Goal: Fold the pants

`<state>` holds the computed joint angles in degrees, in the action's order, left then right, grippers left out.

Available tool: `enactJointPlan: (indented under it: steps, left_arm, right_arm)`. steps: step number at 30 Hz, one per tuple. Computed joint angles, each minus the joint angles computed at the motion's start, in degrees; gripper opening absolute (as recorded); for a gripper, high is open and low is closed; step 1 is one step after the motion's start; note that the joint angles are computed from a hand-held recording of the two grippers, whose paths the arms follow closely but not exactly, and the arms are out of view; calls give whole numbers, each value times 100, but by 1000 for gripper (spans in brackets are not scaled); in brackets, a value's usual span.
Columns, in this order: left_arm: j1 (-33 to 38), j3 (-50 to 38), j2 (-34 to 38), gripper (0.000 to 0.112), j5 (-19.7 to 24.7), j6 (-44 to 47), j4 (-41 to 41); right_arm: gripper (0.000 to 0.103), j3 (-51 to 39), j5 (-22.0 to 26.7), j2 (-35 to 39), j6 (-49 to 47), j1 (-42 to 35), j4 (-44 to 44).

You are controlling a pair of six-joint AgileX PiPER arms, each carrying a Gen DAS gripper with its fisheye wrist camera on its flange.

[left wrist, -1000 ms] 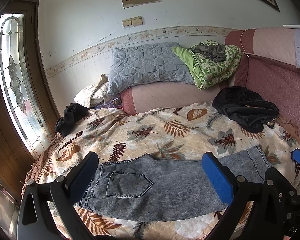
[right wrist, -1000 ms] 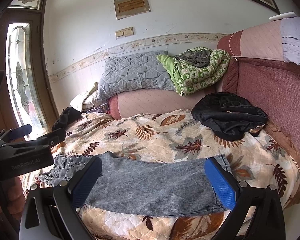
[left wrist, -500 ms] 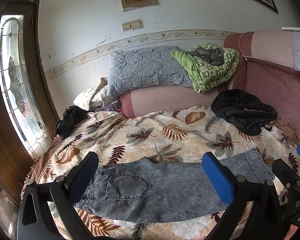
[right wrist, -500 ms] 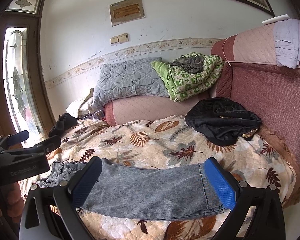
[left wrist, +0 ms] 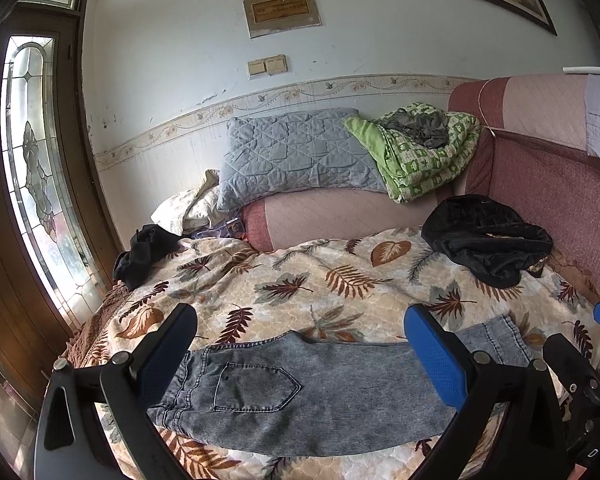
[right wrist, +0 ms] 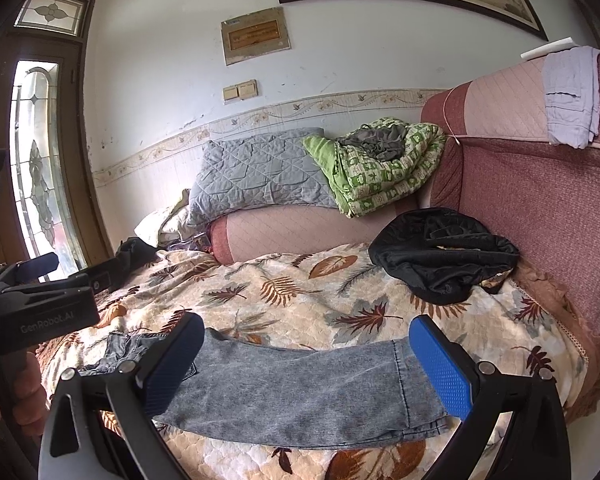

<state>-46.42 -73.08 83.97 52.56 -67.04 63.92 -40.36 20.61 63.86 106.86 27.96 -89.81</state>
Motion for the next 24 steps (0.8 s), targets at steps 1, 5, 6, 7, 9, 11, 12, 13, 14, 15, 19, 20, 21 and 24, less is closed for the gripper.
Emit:
enactJointPlan:
  steps: [1, 5, 6, 7, 9, 11, 12, 13, 14, 15, 19, 20, 21, 24]
  left_arm:
    - [2, -3, 1, 103, -14, -8, -3]
    - [-94, -11, -37, 103, 56, -66, 35]
    - [-124, -12, -50, 103, 74, -75, 53]
    - [-154, -3, -80, 103, 79, -73, 70]
    - [-244, 33, -145, 103, 119, -120, 147]
    - [-314, 44, -202, 103, 131, -128, 173]
    - [-342, 31, -222, 103, 137, -104, 165]
    - [-382, 2, -240, 103, 168, -66, 153]
    - [-421, -9, -264, 103, 184, -49, 153]
    - [-472, 1, -301, 103, 202, -63, 177]
    - [-673, 75, -471, 103, 291, -111, 281]
    - [-720, 81, -487, 103, 340, -114, 319]
    - [-754, 95, -501, 103, 384, -128, 360]
    - [-749, 194, -533, 103, 386, -190, 410]
  right_arm:
    - [103, 8, 12, -2, 58, 6, -53]
    - [103, 52, 154, -124, 110, 106, -131]
    - [103, 65, 222, -164, 97, 152, -123]
    - [103, 84, 297, -205, 107, 205, -121]
    - [103, 83, 377, -292, -38, 273, 47]
    - [103, 83, 543, -394, -205, 401, 208]
    - [103, 72, 674, -458, -297, 500, 279]
    - [103, 66, 819, -524, -380, 610, 339]
    - [103, 62, 941, -591, -456, 707, 383]
    - [103, 64, 1094, -666, -525, 828, 425]
    - [103, 56, 1588, -903, -654, 1222, 507]
    - [103, 41, 1661, -929, -699, 1277, 541]
    - [103, 30, 1675, -944, -739, 1286, 568]
    - [103, 46, 1437, -892, -624, 1115, 536]
